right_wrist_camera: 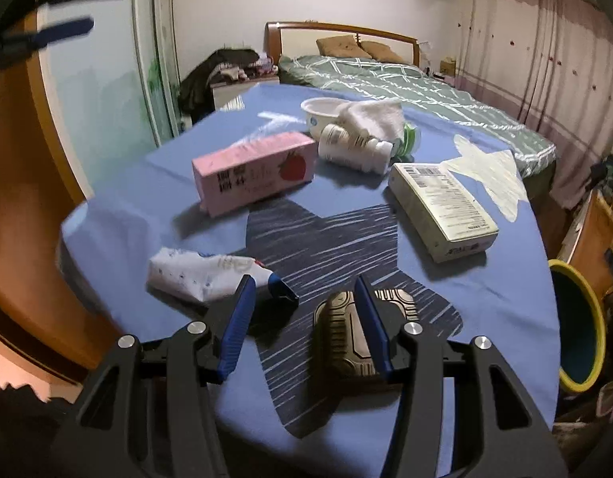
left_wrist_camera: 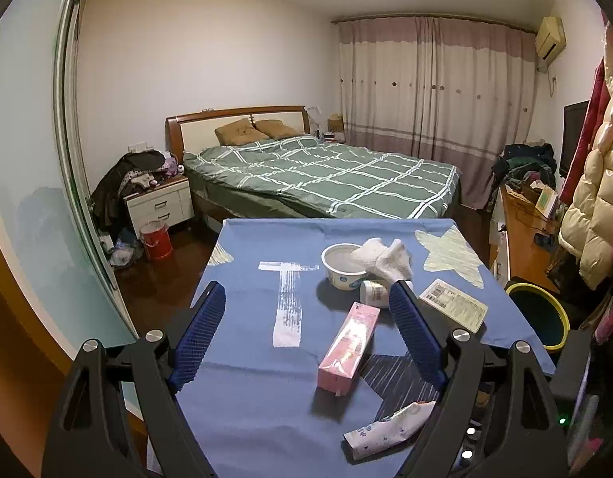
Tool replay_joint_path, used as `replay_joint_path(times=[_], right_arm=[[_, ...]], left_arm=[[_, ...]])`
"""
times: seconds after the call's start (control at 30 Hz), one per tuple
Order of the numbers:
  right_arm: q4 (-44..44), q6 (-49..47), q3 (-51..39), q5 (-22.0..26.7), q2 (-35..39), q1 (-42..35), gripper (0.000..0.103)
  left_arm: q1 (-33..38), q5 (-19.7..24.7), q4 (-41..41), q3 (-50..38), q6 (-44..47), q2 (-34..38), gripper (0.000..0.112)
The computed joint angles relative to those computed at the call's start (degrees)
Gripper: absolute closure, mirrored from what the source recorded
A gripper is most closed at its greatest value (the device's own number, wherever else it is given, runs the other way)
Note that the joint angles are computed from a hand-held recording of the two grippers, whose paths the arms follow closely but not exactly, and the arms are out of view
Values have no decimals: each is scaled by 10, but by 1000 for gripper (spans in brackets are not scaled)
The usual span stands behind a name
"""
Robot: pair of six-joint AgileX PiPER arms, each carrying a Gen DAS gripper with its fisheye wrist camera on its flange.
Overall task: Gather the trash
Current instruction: 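Move the left tool back over the table while the right tool approaches the white tube, then close the right tool on the white tube beside the pink carton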
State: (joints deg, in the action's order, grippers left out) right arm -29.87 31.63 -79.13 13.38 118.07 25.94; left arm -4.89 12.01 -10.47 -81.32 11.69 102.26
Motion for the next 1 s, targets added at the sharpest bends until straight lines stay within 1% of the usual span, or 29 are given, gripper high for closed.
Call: replay_joint_path(times=[0.03,0.17,0.23,0.27,0.4,0.47,0.5,0.57,0.6,0.63,0.67,0.8,0.83,0.87,0.9,0.97,1.0], right_arm=[[-21,11,-5,7,5,5,54],[-41,10,-21,26,24,11,53],[-97,57,-33,33,36,16,51],[-106,64,-44,39,44,16,51],[-103,53,-111,64,86,13,51],[-95,38,-170,82,120,12,51],[-91,33,-185,87,128,12,51],[-51,-9,-253,116,162,6,51],[-29,-27,-270,123,169,2,51],[14,-59,-282,127,170,-5,51],[59,-90,-280,121,163,-13,51],[170,-167,-225,95,117,-27,51],[206,-191,-203,87,102,-27,51],[219,-199,-188,87,92,-23,51],[209,-190,-179,90,87,-17,51],[151,-135,-165,110,83,-3,51],[148,-134,-165,120,87,-1,51]], left_arm=[[0,1,-4,-1,3,2,29],[-3,7,9,-10,-16,11,29],[-4,9,7,-14,-17,17,29],[-3,11,5,-17,-16,20,29],[-5,17,17,-28,-27,30,29],[-8,20,29,-33,-39,34,29],[-10,21,34,-35,-46,36,29],[-10,24,35,-39,-46,38,29],[-11,26,37,-40,-49,38,29],[-11,26,41,-41,-52,38,29],[-11,26,44,-41,-55,38,29],[-6,16,49,-42,-69,42,29],[-2,12,38,-35,-59,38,29],[0,10,28,-33,-50,38,29],[0,6,26,-31,-48,37,29],[3,1,8,-25,-28,36,29],[3,-2,12,-21,-29,34,29]])
